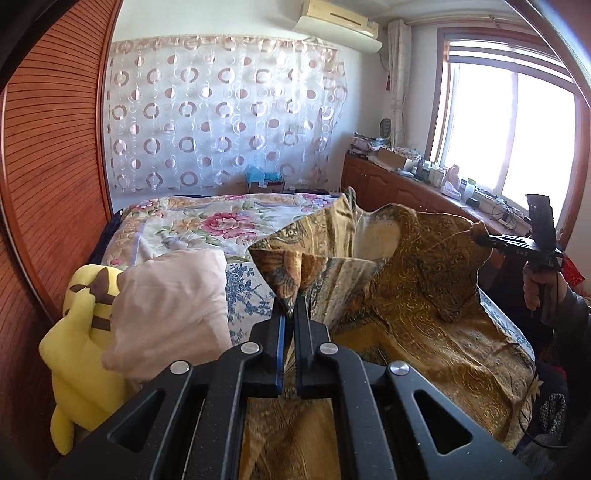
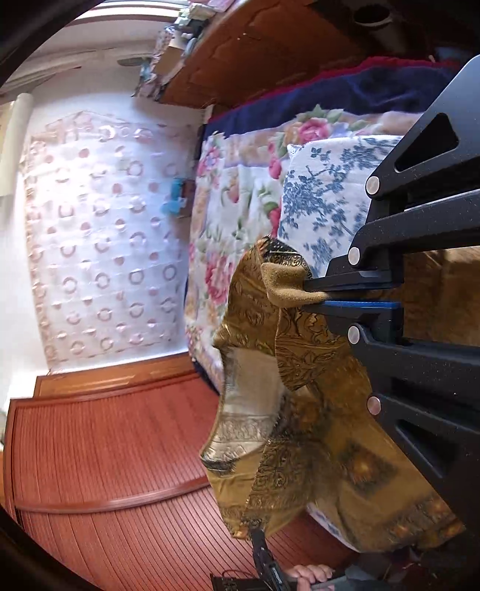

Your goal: Fold small clothes

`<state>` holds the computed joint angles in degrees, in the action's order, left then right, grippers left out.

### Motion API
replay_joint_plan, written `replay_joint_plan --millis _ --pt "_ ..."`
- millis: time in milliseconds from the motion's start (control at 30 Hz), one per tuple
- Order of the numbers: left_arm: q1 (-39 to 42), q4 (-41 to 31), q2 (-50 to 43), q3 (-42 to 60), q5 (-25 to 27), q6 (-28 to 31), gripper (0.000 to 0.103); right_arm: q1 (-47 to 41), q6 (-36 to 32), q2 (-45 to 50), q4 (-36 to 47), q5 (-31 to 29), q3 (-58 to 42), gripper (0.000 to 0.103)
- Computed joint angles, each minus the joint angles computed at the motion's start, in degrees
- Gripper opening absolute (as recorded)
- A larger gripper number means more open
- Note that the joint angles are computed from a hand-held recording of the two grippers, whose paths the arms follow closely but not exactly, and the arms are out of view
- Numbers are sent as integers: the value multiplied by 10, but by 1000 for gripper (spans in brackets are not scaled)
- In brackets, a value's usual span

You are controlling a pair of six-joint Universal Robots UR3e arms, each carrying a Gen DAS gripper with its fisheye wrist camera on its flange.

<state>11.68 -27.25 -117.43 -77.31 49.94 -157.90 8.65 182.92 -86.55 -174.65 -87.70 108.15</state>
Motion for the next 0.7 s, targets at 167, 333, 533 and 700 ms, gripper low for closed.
replay_joint_plan --millis 167,333,533,700 --pt "55 60 101 -173 -39 22 5 17 7 -115 -37 -14 138 4" --pt "138 67 196 -326 -86 62 5 40 36 -252 -7 -30 264 4" --pt "212 36 251 -427 -116 123 5 139 97 -395 144 -114 310 3" --pt "214 78 241 -461 -86 127 5 155 132 -446 226 -107 347 4"
